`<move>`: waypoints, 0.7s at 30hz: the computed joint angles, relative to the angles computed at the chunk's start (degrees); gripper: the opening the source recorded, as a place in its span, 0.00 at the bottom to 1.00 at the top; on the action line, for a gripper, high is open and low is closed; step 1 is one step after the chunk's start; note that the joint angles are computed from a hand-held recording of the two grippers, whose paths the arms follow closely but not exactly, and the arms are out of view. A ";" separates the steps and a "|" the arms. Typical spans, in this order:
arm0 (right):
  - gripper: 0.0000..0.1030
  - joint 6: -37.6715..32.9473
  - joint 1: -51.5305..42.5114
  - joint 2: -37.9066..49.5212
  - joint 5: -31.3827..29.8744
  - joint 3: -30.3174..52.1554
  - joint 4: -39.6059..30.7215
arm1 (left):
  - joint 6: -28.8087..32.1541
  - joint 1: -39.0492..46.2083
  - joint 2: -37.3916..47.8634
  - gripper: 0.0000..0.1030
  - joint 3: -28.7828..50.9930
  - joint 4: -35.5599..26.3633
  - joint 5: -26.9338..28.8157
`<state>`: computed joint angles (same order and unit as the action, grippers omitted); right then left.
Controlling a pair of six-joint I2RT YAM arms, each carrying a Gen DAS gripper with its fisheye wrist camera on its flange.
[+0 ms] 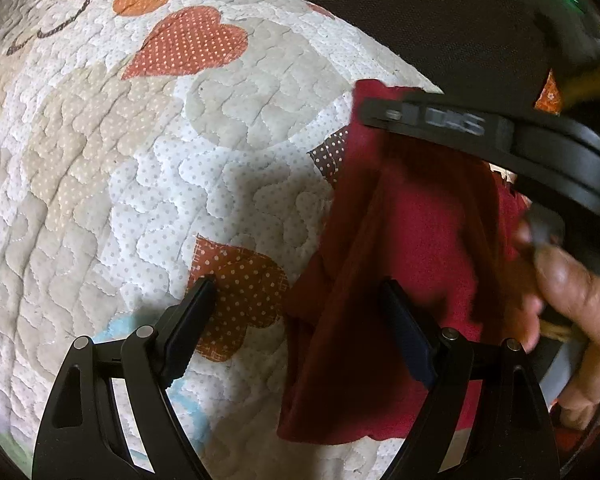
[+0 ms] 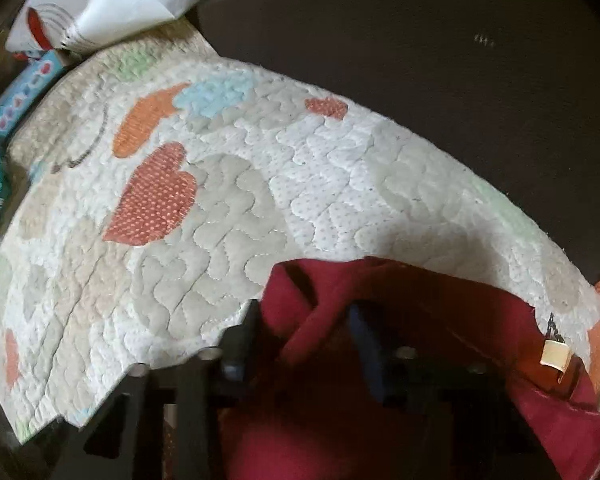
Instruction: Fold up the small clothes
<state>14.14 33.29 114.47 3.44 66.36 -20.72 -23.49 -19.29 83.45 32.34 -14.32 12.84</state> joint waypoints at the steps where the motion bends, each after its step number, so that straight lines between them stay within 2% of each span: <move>1: 0.19 0.63 -1.08 -2.54 -2.23 -2.97 2.32 | 0.33 0.01 -0.64 0.82 0.18 -0.24 -0.63; 3: 0.16 1.88 -2.35 -6.42 -4.91 -7.30 5.85 | 0.67 -0.20 -2.18 0.82 -0.09 0.23 -2.36; 6: 0.16 4.17 -4.84 -13.85 -9.73 -14.17 11.01 | 1.46 -1.03 -2.27 0.82 -0.12 1.74 -1.77; 11: 0.15 5.26 -6.37 -20.88 -12.08 -18.36 11.40 | 2.28 -4.43 -1.59 0.80 -0.21 3.23 -1.59; 12: 0.15 5.26 -6.71 -21.68 -12.33 -18.88 11.29 | 1.91 -4.50 -2.39 0.62 -0.95 4.52 -0.87; 13: 0.15 5.48 -7.07 -22.59 -12.59 -19.69 11.28 | 2.13 -3.99 -3.05 0.52 -1.47 5.24 0.79; 16: 0.16 6.77 -8.99 -24.04 -14.62 -21.47 11.57 | 3.05 -4.20 -4.17 0.36 -2.02 5.51 1.70; 17: 0.16 7.67 -9.39 -23.95 -15.29 -21.77 11.98 | 3.19 -4.55 -4.81 0.35 -2.55 5.81 1.41; 19: 0.21 9.59 -9.87 -22.42 -16.50 -21.14 12.09 | 3.18 -4.91 -5.75 0.31 -2.87 6.31 1.37; 21: 0.47 10.88 -9.67 -20.15 -17.61 -19.36 10.63 | 2.76 -5.38 -7.20 0.29 -3.35 6.42 1.62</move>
<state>25.02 23.62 94.32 -14.17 47.00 -10.09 -20.73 -24.67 76.25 28.99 -7.90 14.47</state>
